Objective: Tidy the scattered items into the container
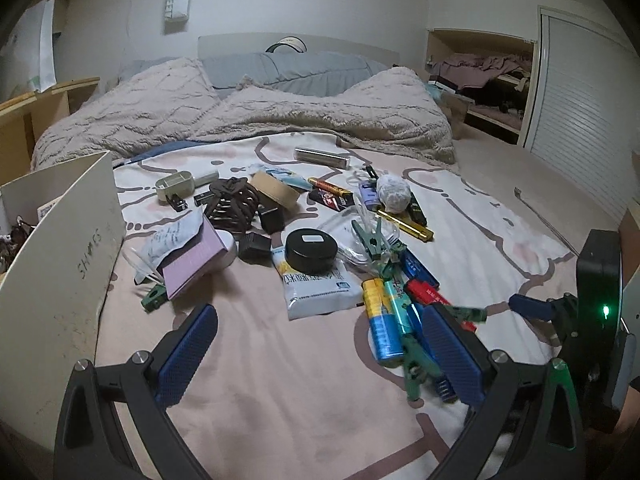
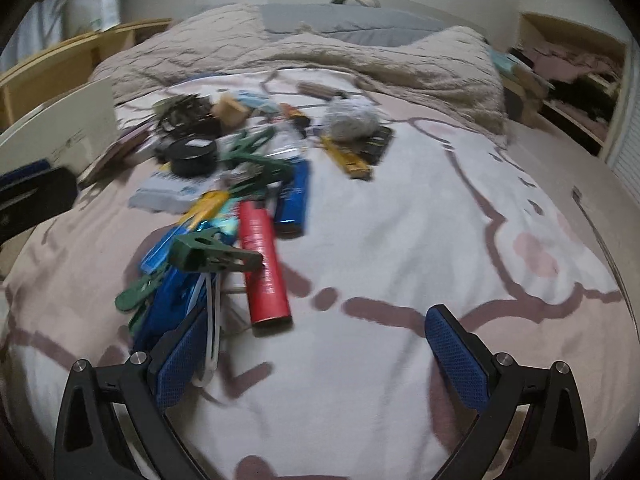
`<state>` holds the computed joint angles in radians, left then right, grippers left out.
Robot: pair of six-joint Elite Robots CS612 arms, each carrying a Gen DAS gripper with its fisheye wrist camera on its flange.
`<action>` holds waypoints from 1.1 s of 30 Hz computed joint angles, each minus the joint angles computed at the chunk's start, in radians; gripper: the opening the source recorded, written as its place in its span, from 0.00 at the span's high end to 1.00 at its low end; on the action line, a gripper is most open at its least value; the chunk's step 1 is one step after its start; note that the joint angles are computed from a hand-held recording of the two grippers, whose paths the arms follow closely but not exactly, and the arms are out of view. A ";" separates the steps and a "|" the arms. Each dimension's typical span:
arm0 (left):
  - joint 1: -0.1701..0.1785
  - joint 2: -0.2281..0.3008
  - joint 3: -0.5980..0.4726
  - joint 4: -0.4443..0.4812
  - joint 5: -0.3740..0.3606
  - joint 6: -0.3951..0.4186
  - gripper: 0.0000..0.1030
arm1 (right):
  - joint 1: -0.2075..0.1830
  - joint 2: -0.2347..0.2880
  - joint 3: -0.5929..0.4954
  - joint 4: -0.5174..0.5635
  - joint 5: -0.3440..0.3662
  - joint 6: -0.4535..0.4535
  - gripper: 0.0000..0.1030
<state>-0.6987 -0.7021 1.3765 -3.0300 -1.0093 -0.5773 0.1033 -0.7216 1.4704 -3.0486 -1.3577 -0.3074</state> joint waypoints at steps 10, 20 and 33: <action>0.009 -0.012 0.020 -0.011 -0.013 -0.027 0.00 | -0.019 -0.027 0.012 0.097 0.174 -0.080 0.00; 0.015 -0.022 0.042 -0.054 -0.027 -0.022 0.00 | -0.043 -0.028 -0.006 0.015 0.180 0.132 0.00; 0.008 -0.021 0.039 -0.069 0.001 0.034 0.00 | -0.008 -0.013 -0.007 0.064 0.091 -0.006 0.00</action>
<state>-0.6909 -0.7228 1.4158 -3.0995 -1.0085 -0.5430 0.0956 -0.7342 1.4637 -2.9848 -1.2665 -0.3132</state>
